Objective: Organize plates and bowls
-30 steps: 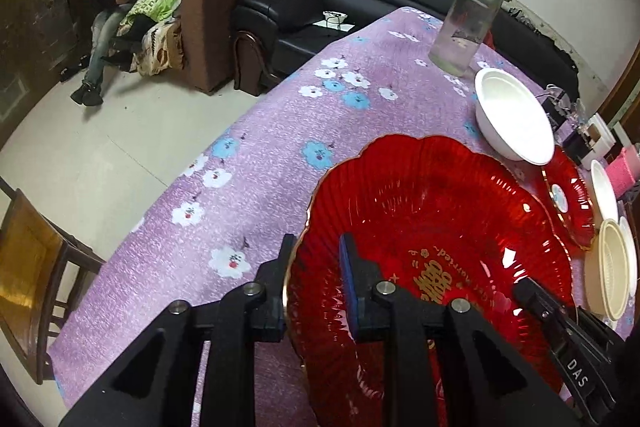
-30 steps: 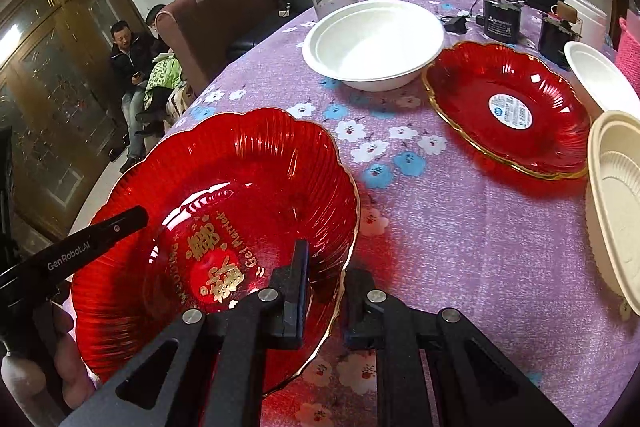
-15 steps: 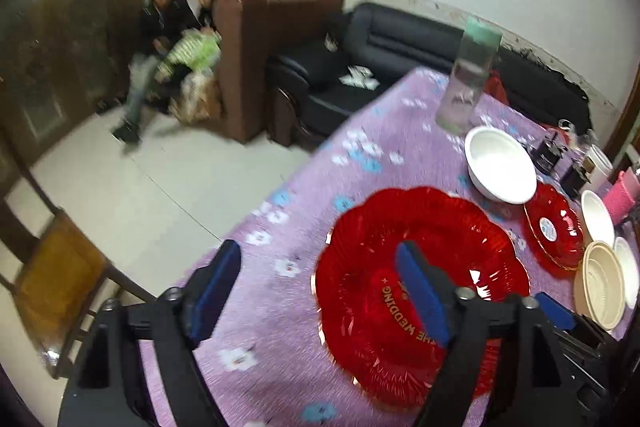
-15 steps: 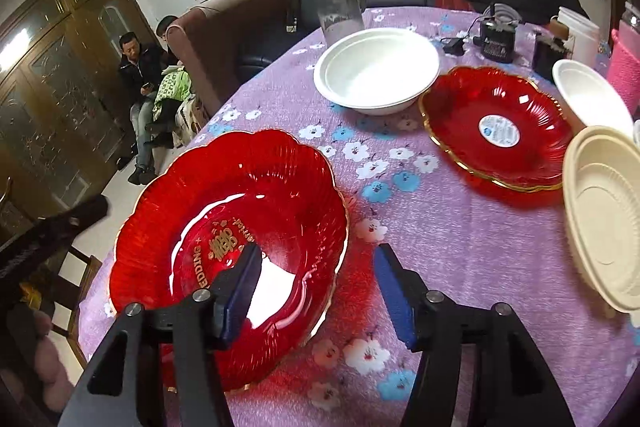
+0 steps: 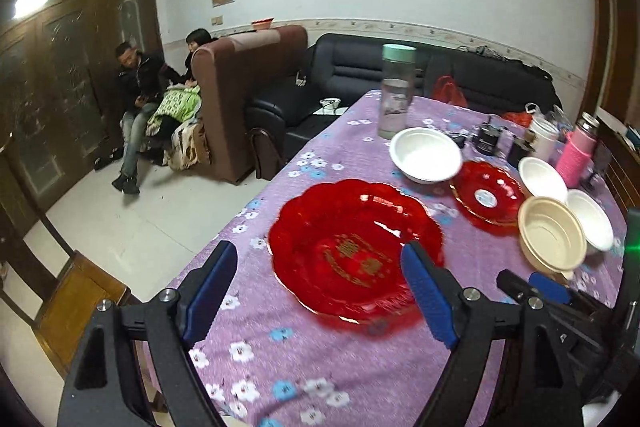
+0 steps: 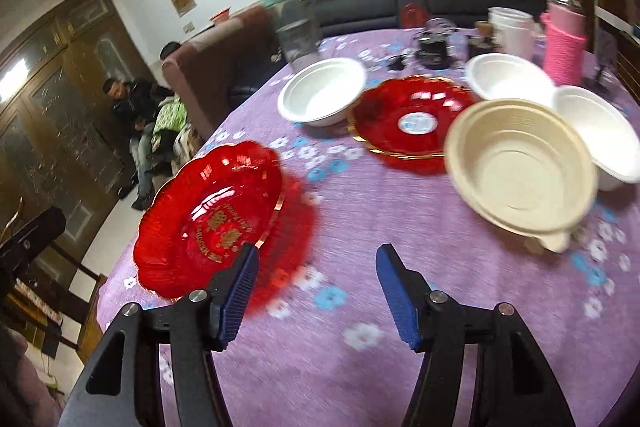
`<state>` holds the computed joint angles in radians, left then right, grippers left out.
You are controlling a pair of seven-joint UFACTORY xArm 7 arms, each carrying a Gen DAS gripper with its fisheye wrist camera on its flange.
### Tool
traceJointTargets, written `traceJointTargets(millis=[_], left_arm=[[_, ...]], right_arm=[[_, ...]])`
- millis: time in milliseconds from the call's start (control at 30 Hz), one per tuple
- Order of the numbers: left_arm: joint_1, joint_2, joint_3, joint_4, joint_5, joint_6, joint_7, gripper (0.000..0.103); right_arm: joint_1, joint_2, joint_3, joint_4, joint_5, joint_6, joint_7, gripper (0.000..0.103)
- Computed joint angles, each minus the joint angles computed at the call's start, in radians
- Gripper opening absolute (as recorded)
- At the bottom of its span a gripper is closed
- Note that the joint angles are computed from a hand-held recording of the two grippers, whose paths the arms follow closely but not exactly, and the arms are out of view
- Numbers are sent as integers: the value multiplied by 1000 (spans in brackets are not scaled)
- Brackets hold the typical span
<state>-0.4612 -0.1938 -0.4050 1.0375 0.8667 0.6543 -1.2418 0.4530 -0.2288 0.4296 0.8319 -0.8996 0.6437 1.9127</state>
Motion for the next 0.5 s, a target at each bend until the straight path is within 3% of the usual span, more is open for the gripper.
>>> traceJointTargets(millis=[133,500], left_arm=[[-22,0,-24,14,3,27,13,84],[-81,32,-44,63,14,94,52,84]], right_arm=[[6,-116,19,-87,45,18,33,67],[-62,-334,97,-237,211,17,-15,68]])
